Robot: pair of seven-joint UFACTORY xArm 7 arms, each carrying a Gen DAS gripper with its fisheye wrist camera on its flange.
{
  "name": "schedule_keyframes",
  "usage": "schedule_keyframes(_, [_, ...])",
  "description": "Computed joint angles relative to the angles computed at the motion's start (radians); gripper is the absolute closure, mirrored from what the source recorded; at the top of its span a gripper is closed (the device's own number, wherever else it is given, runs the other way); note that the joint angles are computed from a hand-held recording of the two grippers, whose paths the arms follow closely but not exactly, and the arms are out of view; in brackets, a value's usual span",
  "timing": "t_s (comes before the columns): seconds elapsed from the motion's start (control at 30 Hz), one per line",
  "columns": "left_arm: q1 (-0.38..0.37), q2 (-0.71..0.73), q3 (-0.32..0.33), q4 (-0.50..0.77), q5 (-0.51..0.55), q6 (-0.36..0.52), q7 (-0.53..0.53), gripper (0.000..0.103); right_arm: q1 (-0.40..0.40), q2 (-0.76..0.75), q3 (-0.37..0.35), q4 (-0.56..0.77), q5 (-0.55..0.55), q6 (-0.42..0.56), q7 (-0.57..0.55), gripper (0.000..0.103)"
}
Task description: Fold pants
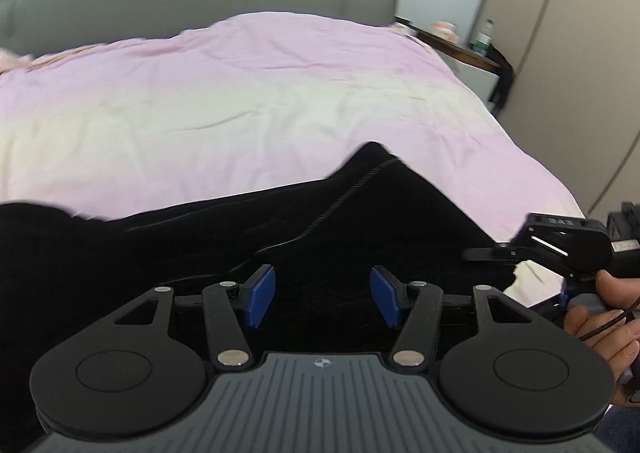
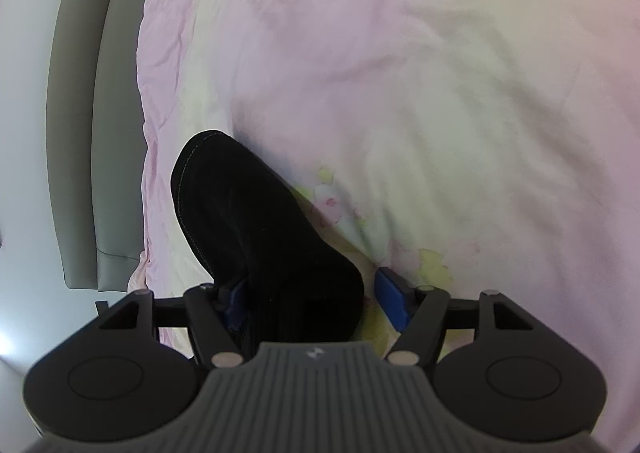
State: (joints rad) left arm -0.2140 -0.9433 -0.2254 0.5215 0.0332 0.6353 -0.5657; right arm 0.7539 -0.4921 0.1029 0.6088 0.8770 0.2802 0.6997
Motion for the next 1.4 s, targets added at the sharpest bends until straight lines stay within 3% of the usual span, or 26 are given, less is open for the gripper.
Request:
schedule_keyframes(0.1, [0.014, 0.088, -0.045, 0.024, 0.035, -0.051, 0.002, 0.052, 0.024, 0.007, -0.026, 0.002, 0.033, -0.004, -0.046, 0.039])
schedule_keyframes(0.17, [-0.017, 0.172, -0.042, 0.071, 0.021, 0.043, 0.018, 0.069, 0.037, 0.0, -0.039, -0.006, 0.067, -0.008, -0.076, 0.039])
schedule_keyframes(0.2, [-0.044, 0.202, -0.026, 0.079, -0.002, 0.083, 0.03, 0.07, 0.043, 0.0, -0.045, -0.008, 0.085, -0.009, -0.092, 0.039])
schedule_keyframes(0.33, [-0.041, 0.172, -0.111, 0.064, 0.082, 0.124, -0.018, 0.071, 0.056, -0.002, -0.056, -0.007, 0.158, 0.0, -0.157, 0.039])
schedule_keyframes(0.43, [-0.053, 0.162, -0.1, 0.066, 0.08, 0.143, -0.055, 0.071, 0.036, 0.008, -0.036, 0.007, 0.15, 0.015, -0.2, 0.042])
schedule_keyframes(0.57, [-0.063, 0.13, -0.026, 0.023, 0.0, 0.101, -0.119, 0.068, -0.037, 0.014, 0.032, 0.041, -0.017, 0.061, -0.198, 0.061])
schedule_keyframes(0.67, [-0.043, 0.068, -0.019, 0.001, -0.025, 0.091, -0.18, 0.068, -0.05, 0.011, 0.056, 0.057, -0.11, 0.04, -0.221, 0.072])
schedule_keyframes(0.73, [-0.004, -0.007, -0.026, -0.001, -0.014, 0.142, -0.232, 0.063, -0.051, 0.002, 0.068, 0.061, -0.163, 0.016, -0.228, 0.074])
schedule_keyframes(0.83, [0.051, -0.194, -0.008, -0.039, 0.023, 0.222, -0.27, 0.04, -0.058, -0.004, 0.087, 0.067, -0.244, 0.003, -0.21, 0.075])
schedule_keyframes(0.9, [0.097, -0.308, 0.01, -0.048, 0.069, 0.327, -0.249, 0.032, -0.053, -0.008, 0.085, 0.062, -0.275, 0.0, -0.193, 0.075])
schedule_keyframes(1.03, [0.19, -0.453, 0.081, -0.038, 0.177, 0.589, -0.105, 0.031, -0.032, 0.004, 0.067, 0.065, -0.282, -0.01, -0.148, 0.075])
schedule_keyframes(1.1, [0.235, -0.512, 0.116, -0.058, 0.216, 0.669, -0.041, 0.032, -0.013, -0.01, 0.046, 0.047, -0.265, -0.015, -0.144, 0.075])
schedule_keyframes(1.2, [0.296, -0.56, 0.163, -0.103, 0.222, 0.707, -0.005, 0.034, 0.004, -0.005, 0.027, 0.041, -0.245, -0.031, -0.133, 0.075])
schedule_keyframes(1.33, [0.35, -0.597, 0.273, -0.178, 0.119, 0.706, -0.025, 0.038, -0.018, 0.001, 0.049, 0.049, -0.275, -0.031, -0.091, 0.075])
schedule_keyframes(1.4, [0.374, -0.594, 0.249, -0.195, 0.104, 0.693, -0.027, 0.035, -0.035, 0.006, 0.065, 0.059, -0.306, -0.03, -0.07, 0.076])
